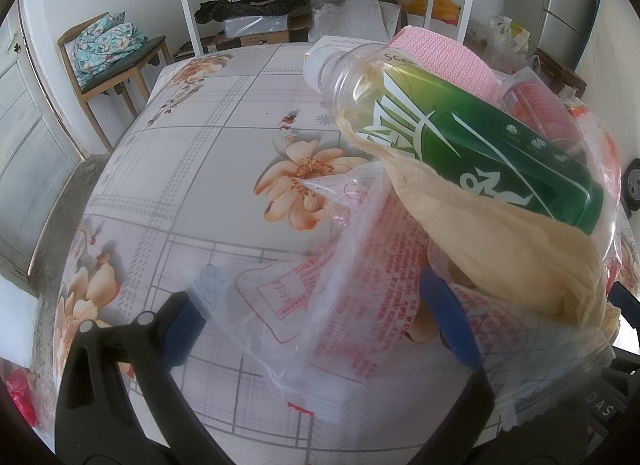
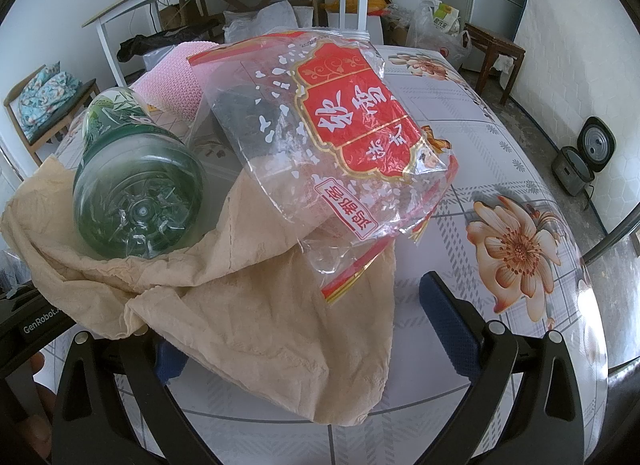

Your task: Collect trash

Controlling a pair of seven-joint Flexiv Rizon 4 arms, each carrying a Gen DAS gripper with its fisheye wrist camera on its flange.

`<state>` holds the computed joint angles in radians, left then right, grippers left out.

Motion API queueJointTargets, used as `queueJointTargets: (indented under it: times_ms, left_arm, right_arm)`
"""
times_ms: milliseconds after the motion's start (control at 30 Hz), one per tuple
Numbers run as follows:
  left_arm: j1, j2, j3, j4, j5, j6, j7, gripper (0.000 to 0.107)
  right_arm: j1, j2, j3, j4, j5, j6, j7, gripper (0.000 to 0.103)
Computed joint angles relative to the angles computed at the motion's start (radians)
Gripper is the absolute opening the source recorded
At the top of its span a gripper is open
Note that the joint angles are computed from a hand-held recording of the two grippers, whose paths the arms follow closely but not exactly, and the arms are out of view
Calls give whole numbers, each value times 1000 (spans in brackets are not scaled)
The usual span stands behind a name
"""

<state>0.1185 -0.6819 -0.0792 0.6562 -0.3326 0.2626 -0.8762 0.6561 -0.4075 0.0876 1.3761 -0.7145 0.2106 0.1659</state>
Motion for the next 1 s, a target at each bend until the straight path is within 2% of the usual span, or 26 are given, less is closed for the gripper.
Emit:
queueJointTargets:
  times_ms: [767,1000]
  left_arm:
    - [0,0,0,-1,0,-3,2,96]
    - [17,-40,-10,-100,-4,-108,46,96]
  right_arm:
    - [0,0,0,0,0,0,0,97]
    - [2,22,11,35,-2,10,6,97]
